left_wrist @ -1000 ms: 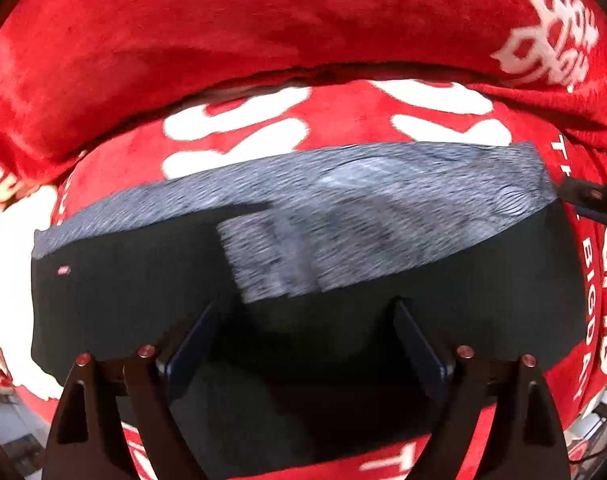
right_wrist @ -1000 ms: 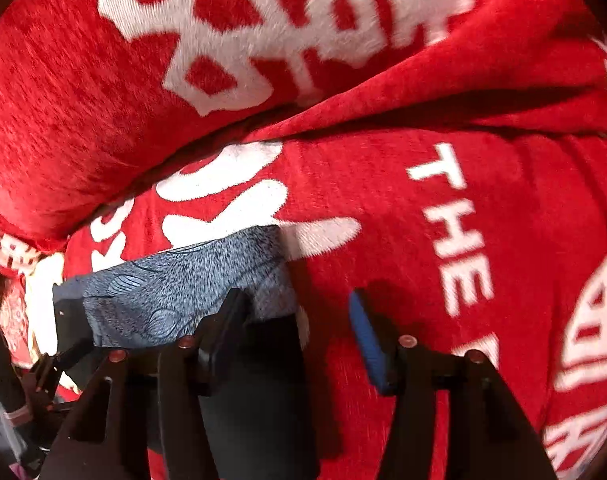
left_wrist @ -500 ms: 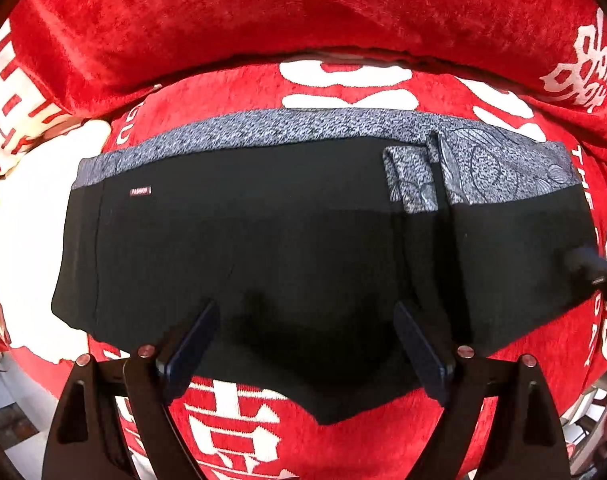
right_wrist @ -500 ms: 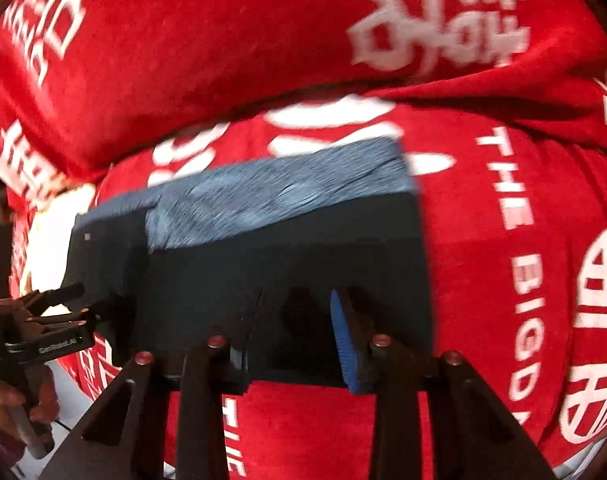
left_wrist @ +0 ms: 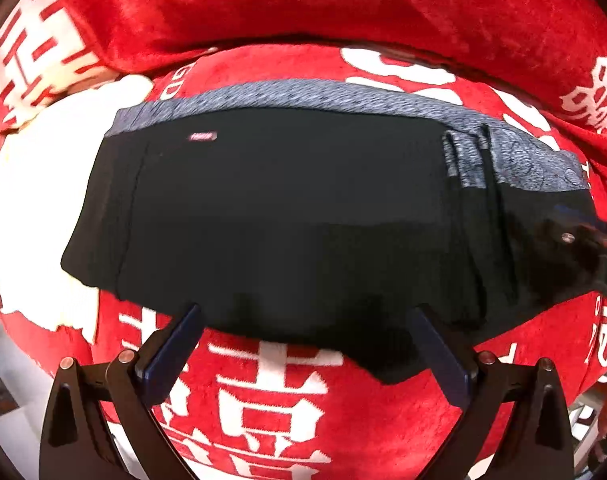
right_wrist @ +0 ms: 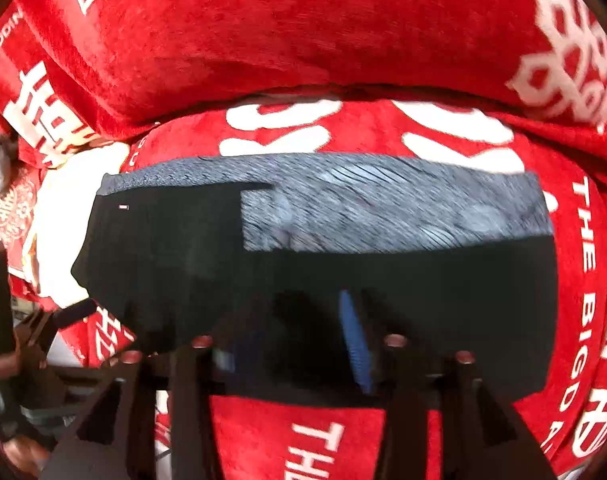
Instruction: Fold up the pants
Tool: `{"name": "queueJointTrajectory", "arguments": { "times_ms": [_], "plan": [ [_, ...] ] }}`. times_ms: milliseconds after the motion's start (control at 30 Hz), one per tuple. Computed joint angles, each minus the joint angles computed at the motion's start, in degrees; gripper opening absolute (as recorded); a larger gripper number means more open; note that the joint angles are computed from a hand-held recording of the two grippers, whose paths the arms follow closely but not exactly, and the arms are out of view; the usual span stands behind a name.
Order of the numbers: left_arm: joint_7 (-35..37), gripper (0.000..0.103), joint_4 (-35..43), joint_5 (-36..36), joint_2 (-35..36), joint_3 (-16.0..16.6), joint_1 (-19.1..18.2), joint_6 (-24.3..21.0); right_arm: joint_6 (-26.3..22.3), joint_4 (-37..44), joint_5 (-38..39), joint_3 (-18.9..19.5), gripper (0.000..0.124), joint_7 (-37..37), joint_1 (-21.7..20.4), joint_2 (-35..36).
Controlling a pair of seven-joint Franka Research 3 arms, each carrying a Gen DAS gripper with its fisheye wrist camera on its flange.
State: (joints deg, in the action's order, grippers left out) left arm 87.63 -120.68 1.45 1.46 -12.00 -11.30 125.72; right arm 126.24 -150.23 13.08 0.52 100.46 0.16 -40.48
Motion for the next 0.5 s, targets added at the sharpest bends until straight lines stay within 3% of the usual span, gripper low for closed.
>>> {"name": "queueJointTrajectory", "arguments": {
  "times_ms": [67,100,133,167,300,500],
  "plan": [
    [0.15,0.103,-0.72,0.08,-0.6,0.3,0.33,0.15,-2.44,2.81,-6.34,4.53,0.057,1.37,-0.69,3.07],
    [0.31,0.103,-0.97,-0.03,-0.82,0.44,0.5,0.12,-3.29,3.63,-8.29,5.54,0.051,2.0,-0.52,4.45],
    [0.53,0.103,-1.21,-0.4,-1.04,0.57,0.67,0.12,-3.75,3.96,-7.73,4.84,0.024,2.05,0.35,5.87],
    [0.83,0.103,-1.36,-0.74,-1.17,0.71,0.84,0.15,-4.68,3.99,-6.72,3.54,0.019,2.07,0.85,6.07],
    [2.36,0.103,-2.32,-1.99,-1.95,1.17,1.46,0.78,-2.99,1.03,2.07,-1.55,0.019,2.99,1.63,4.67],
    [1.88,0.103,-2.7,-1.83,-2.12,1.44,1.98,0.46,-3.3,0.89,4.51,-1.6,0.018,-1.84,3.57,3.55]
  ]
}}
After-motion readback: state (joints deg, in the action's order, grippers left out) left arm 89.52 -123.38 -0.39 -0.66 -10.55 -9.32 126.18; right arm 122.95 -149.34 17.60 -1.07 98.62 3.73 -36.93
